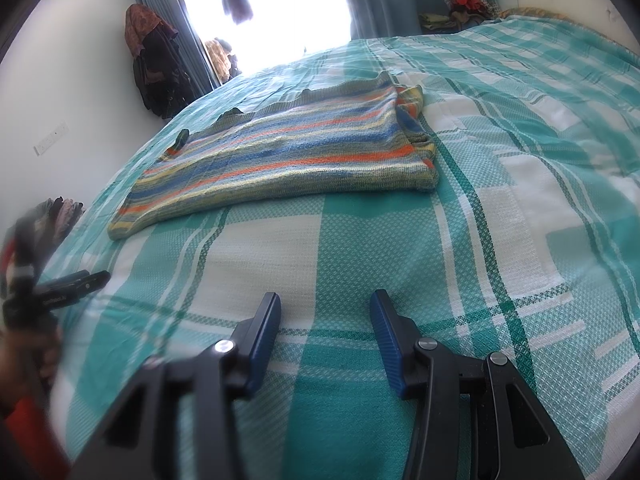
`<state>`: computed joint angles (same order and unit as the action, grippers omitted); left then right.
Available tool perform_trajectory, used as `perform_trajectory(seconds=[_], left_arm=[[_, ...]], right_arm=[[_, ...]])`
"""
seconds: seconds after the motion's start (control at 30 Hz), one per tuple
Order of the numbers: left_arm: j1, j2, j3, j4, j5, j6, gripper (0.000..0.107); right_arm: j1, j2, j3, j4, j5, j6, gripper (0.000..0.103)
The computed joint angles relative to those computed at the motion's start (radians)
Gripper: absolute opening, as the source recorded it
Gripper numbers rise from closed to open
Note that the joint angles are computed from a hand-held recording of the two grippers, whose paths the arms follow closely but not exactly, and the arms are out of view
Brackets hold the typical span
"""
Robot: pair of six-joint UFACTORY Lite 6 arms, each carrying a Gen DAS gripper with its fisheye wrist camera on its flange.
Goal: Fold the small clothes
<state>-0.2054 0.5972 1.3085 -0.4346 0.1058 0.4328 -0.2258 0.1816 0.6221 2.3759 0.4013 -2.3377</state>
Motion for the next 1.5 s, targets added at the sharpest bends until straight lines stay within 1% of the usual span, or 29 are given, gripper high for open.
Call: perform_trajectory(seconds=[0.07,0.2,0.37,0.5,0.63,0.73,0.87,0.93,1.13,1.27,1.5], left_arm=[[0.0,0.004,0.005,-0.015,0.001,0.015,0.102],[-0.004,0.012,0.017,0.05,0.003,-0.05,0.102],[-0.004,0.012,0.017,0.048,0.004,-0.048,0.102],[-0.004,0.012,0.016,0.038,0.003,-0.039,0.102],[-0.004,0.012,0.017,0.04,0.004,-0.04,0.102],[-0.004,0.012,0.017,0.04,0.004,-0.04,0.102],[-0.008,0.016,0.021,0.116,0.002,-0.115,0.102],[-0.007,0.018,0.022,0.125,0.001,-0.122,0.102],[-0.012,0.019,0.025,0.246,0.002,-0.241,0.102],[-0.013,0.02,0.026,0.251,0.002,-0.246,0.102],[-0.013,0.015,0.021,0.281,0.002,-0.275,0.102]], right_arm=[[0.005,-0.001,-0.001,0.016,-0.003,-0.015,0.048],[0.003,0.001,0.0,0.007,0.004,-0.006,0.049],[0.002,0.008,0.005,-0.022,0.015,0.015,0.053],[0.004,0.011,0.009,-0.022,0.014,0.016,0.054],[0.016,0.01,0.012,0.001,-0.003,-0.001,0.054],[0.034,0.012,0.017,0.03,-0.018,-0.028,0.057],[0.032,0.014,0.018,0.018,-0.016,-0.021,0.058],[0.029,0.015,0.02,-0.002,-0.012,-0.006,0.06],[0.03,0.024,0.031,-0.03,-0.011,0.007,0.065],[0.021,0.031,0.035,-0.053,-0.002,0.02,0.066],[0.024,0.029,0.033,-0.045,-0.006,0.014,0.066]])
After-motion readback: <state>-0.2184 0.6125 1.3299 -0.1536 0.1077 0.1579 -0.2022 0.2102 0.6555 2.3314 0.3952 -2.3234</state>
